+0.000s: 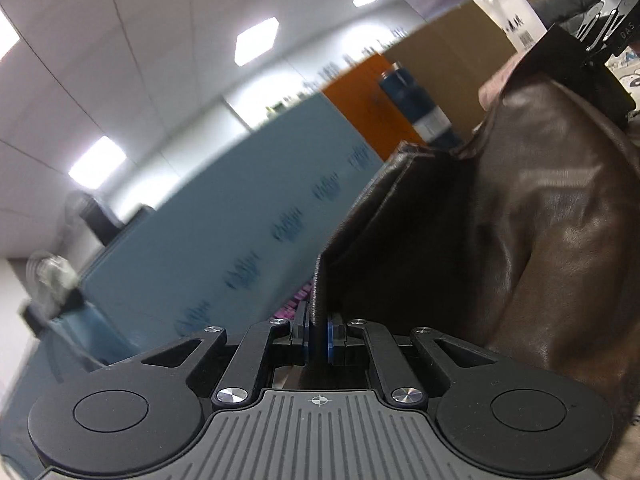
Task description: Fold clothes
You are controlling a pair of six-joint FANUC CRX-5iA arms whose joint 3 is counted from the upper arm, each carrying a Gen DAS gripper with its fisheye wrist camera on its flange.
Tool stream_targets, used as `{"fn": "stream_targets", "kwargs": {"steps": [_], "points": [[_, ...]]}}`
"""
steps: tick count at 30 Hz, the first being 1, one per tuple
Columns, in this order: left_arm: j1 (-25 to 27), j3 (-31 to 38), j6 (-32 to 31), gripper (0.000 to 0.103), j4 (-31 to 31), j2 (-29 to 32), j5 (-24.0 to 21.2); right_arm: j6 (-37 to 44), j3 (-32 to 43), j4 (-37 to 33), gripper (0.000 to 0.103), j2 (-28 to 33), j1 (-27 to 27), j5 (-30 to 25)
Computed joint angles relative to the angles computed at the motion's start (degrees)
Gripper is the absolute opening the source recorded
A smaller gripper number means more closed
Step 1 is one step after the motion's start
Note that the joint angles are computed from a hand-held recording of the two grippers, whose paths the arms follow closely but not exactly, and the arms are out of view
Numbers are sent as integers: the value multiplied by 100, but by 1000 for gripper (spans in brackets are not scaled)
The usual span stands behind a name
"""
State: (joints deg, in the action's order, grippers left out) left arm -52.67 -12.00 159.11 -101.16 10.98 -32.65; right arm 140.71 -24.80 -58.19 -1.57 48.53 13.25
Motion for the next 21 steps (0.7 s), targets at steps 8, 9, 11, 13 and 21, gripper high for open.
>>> {"fn": "stream_targets", "kwargs": {"steps": [8,9,11,13,21], "points": [[386,400,41,24,284,408,349,1065,334,-1555,7,204,-512,-390],[367,402,269,33,184,446,257,1021,331,-1577,8,208,-488,-330],[275,409,799,53,-94,539,-131,1114,346,-1769,14,211,-523,-335],[163,319,1333,64,-282,522,-533,1410,390,-2129,25,221,-614,-356],[1285,87,1092,77,2565,-279,573,411,442,-1928,80,305,-136,803]]}}
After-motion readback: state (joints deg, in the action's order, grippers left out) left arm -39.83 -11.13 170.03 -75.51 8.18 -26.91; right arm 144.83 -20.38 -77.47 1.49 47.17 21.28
